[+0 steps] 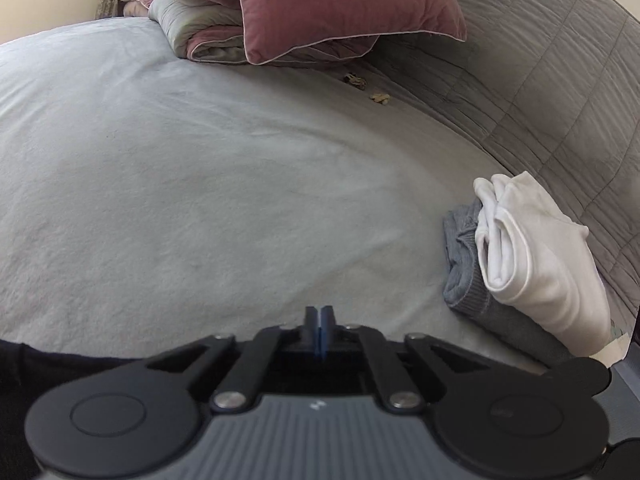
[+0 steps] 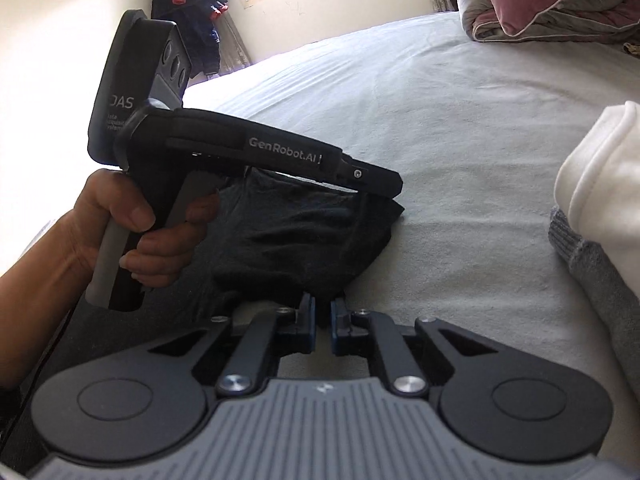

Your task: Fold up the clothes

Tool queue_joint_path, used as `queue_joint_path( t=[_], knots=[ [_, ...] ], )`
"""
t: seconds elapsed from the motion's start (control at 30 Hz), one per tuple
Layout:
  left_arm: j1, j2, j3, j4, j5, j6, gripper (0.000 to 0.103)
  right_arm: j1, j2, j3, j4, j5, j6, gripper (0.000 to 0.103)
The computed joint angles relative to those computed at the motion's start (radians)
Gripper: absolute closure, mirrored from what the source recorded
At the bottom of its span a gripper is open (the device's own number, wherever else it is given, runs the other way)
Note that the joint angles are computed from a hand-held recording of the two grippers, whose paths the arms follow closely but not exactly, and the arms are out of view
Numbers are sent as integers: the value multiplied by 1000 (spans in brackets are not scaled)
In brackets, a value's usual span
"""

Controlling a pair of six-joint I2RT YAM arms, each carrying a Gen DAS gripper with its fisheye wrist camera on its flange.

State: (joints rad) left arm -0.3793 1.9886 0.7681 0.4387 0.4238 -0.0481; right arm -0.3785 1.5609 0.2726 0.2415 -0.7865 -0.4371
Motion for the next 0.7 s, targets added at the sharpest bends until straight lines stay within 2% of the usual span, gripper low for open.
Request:
queue_joint_path(
  t=[0.17, 0.2, 0.37, 0.43, 0.5, 0.57, 0.6, 0.63, 0.7],
  knots=[
    [-1, 47, -140, 423, -46, -133, 102, -71, -130, 6, -127, -38, 0, 96],
    [-8, 70, -136, 454, -65, -147, 102, -68, -144, 6, -135, -11, 10, 97],
    [-27, 165, -71, 431, -125, -154, 102, -41, -109, 19, -109, 95, 70, 97],
    [-20, 160, -78, 443, -122, -180, 101, -42, -102, 19, -94, 101, 88, 86],
    [-18, 143, -87, 440, -134, -191, 101, -63, -125, 4, -99, 60, 63, 86],
    [-12, 124, -101, 438, -129, -196, 98, -64, -142, -16, -89, 36, 36, 77],
    [-7, 113, -115, 448, -124, -201, 95, -51, -148, -25, -79, 43, 32, 64],
    [-2, 100, -133, 466, -116, -208, 89, -24, -135, -26, -52, 59, 41, 59],
    [17, 70, -171, 498, -98, -226, 78, 26, -91, -33, 21, 87, 85, 59]
  ],
)
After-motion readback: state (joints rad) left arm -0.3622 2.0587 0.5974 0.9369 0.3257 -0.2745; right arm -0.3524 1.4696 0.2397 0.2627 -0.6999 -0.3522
